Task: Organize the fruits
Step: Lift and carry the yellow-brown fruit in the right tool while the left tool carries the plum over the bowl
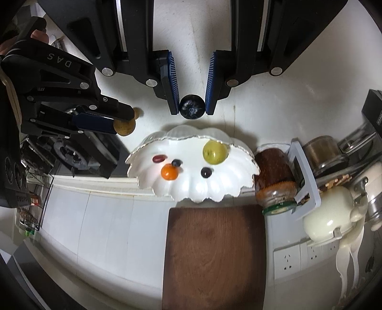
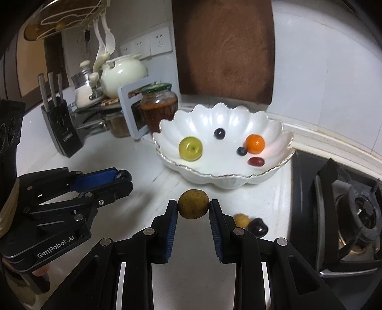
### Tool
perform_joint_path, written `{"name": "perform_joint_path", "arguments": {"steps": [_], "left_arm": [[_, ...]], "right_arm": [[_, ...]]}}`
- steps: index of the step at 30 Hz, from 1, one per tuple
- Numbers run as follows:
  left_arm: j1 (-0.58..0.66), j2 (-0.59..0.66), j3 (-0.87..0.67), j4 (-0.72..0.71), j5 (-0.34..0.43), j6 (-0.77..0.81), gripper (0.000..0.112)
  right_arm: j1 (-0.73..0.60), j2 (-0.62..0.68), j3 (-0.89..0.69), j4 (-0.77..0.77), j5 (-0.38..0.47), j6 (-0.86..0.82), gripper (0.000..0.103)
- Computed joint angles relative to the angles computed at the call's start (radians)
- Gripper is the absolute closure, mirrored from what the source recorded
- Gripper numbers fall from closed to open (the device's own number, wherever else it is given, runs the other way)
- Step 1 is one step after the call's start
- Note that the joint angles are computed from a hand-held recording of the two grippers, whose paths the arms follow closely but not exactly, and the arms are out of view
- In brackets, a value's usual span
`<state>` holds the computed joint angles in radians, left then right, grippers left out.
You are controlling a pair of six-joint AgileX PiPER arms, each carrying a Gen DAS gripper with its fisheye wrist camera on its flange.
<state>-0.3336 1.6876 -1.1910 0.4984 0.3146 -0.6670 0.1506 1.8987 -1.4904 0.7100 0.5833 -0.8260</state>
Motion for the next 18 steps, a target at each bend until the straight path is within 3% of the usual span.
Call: {"name": "perform_joint_path", "arguments": {"steps": [18], "left_arm": [[-0.038, 0.003, -0.117, 0.092, 0.049, -0.080, 0.090]], "right_arm": [[-0.038, -0.022, -0.058, 0.015, -0.024, 0.006, 0.074]]}}
